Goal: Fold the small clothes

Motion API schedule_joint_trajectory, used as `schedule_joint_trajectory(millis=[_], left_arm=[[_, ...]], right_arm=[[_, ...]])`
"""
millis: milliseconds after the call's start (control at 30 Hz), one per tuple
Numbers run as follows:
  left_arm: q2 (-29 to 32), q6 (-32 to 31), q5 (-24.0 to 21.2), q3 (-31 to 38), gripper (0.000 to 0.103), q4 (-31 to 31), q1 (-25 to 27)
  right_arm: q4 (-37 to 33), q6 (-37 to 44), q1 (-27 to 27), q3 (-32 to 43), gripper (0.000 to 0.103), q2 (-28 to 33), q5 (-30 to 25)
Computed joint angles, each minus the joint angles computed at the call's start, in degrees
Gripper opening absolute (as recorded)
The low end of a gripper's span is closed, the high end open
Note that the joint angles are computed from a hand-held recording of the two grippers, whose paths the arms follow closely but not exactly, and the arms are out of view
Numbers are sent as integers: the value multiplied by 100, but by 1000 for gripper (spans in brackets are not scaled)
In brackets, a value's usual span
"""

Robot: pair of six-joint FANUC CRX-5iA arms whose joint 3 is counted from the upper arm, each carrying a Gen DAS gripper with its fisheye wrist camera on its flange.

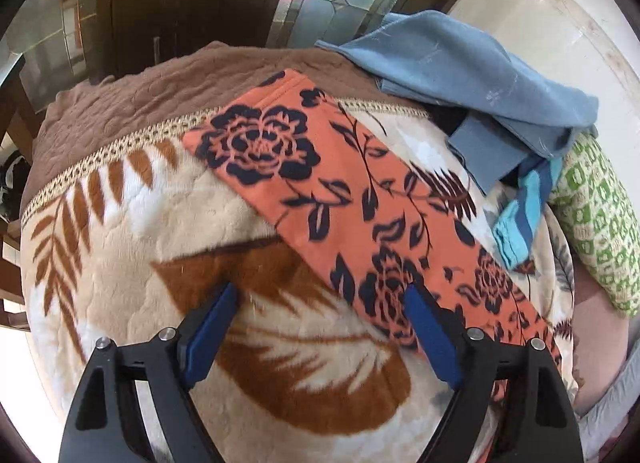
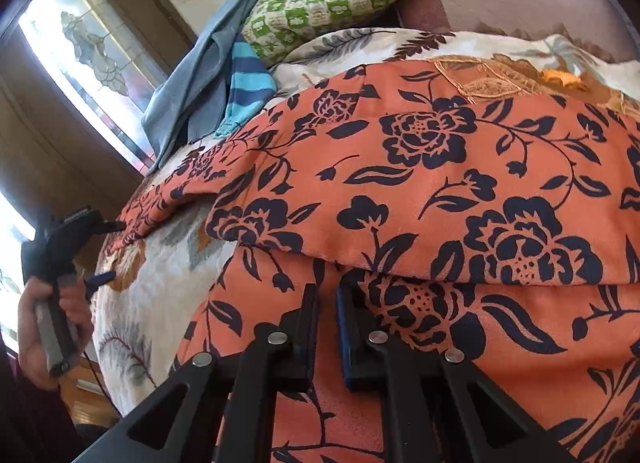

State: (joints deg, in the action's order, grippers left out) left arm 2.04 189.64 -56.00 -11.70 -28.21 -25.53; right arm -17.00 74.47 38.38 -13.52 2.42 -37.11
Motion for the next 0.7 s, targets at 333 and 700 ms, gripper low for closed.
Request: schedule_joint_trajectory(millis=[333,700], left_arm=[[-569,391,1385,-886,10,-116,979],[407,-94,-111,1164,5,-2064,-776]], right_arm=[[-390,362,-111,-60,12,-25,209],[-415,389,-547,30,11,-397,-188]])
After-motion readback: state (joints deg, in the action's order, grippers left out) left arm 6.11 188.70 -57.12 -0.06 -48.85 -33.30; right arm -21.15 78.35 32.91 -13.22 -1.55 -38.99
